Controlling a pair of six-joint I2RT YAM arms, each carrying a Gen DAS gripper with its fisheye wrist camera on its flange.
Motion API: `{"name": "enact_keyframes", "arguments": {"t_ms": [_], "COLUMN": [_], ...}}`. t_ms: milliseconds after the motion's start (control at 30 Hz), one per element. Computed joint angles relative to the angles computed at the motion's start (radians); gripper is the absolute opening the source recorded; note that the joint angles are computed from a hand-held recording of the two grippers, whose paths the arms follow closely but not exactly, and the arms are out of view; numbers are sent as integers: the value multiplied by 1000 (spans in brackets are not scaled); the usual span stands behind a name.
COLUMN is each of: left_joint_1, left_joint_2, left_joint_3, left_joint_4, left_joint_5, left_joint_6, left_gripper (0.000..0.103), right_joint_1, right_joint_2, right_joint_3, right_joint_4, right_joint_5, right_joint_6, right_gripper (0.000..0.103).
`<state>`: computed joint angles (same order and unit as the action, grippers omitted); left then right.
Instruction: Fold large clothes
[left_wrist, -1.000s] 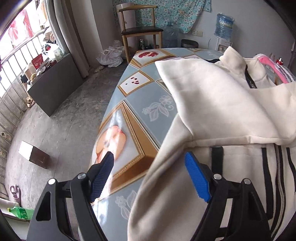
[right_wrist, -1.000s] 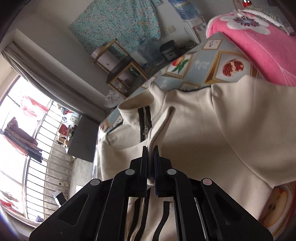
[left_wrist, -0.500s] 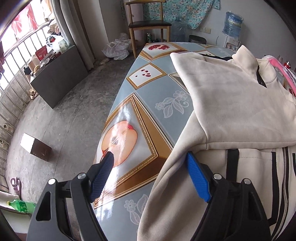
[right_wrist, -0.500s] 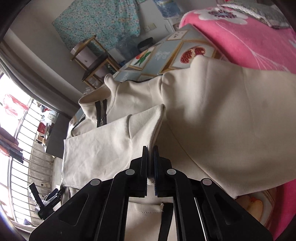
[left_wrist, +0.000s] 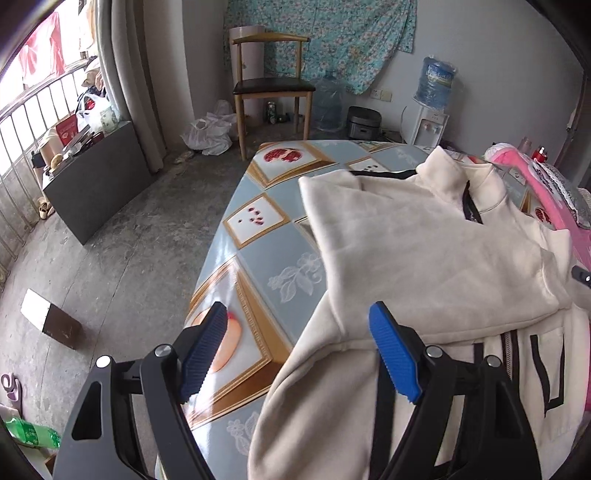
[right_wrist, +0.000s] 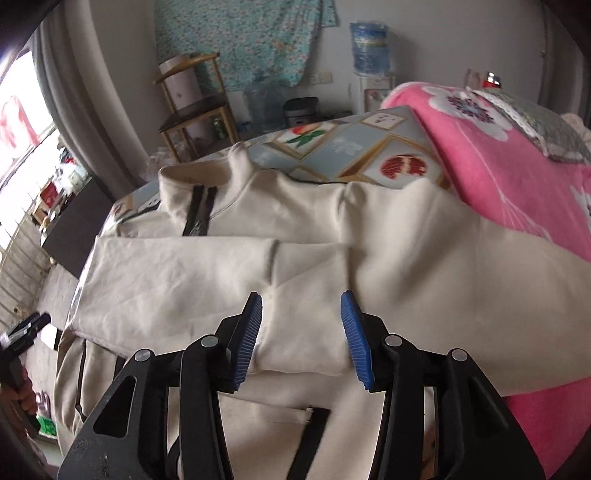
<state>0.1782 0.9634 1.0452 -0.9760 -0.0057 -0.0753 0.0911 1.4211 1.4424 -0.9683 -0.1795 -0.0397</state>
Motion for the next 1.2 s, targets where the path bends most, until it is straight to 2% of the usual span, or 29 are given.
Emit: {"name": "enact_keyframes", "arguments": {"t_ms": [133, 200, 267, 300, 333, 367, 400, 567, 667, 767, 867, 1033, 1200], "left_joint_1": [-161, -222, -270, -291, -312, -332, -349, -377, -375, -367, -360, -357, -358], "left_joint_2": [107, 156, 201, 219, 241, 261, 280, 349, 352, 358, 368, 384, 401], "left_joint_3": [51, 69, 78, 81, 83, 82, 80, 48, 18, 27, 39, 54, 72], "left_joint_4": [38, 60, 81, 90, 104, 117, 129, 165, 186, 174, 163, 155, 143], "left_joint_5": [-53, -73, -93, -105, -116, -130, -140, -149, -150, -140, -132, -128, -137], "left_joint_6": [-75, -100, -113, -120, -125, -132, -137, -161, -175, -166, -161, -163, -173], "left_gripper": [77, 77, 77, 77, 77, 77, 77, 77, 78, 79, 81, 81, 82], "right_joint_1": [88, 90, 56, 23, -25, -72, -144, -566, -844, -1029, -1145, -1237, -1268], "right_joint_2": [33, 17, 8, 1, -13, -32, -52, 14, 167, 340, 486, 698, 750], "right_joint_3": [-91, -126, -100, -80, -59, -43, -24, 174, 359, 560, 724, 964, 975], "right_joint_4": [29, 54, 8, -19, -47, -69, -92, -263, -371, -456, -488, -574, -550], "right_joint_5": [114, 126, 75, 24, -39, -83, -130, -276, -343, -371, -368, -411, -420], "right_joint_6": [1, 1, 7, 11, 7, 2, -13, -133, -167, -160, -116, -62, 7], "right_gripper": [46, 46, 46, 50, 54, 65, 71, 74, 74, 74, 74, 74, 67]}}
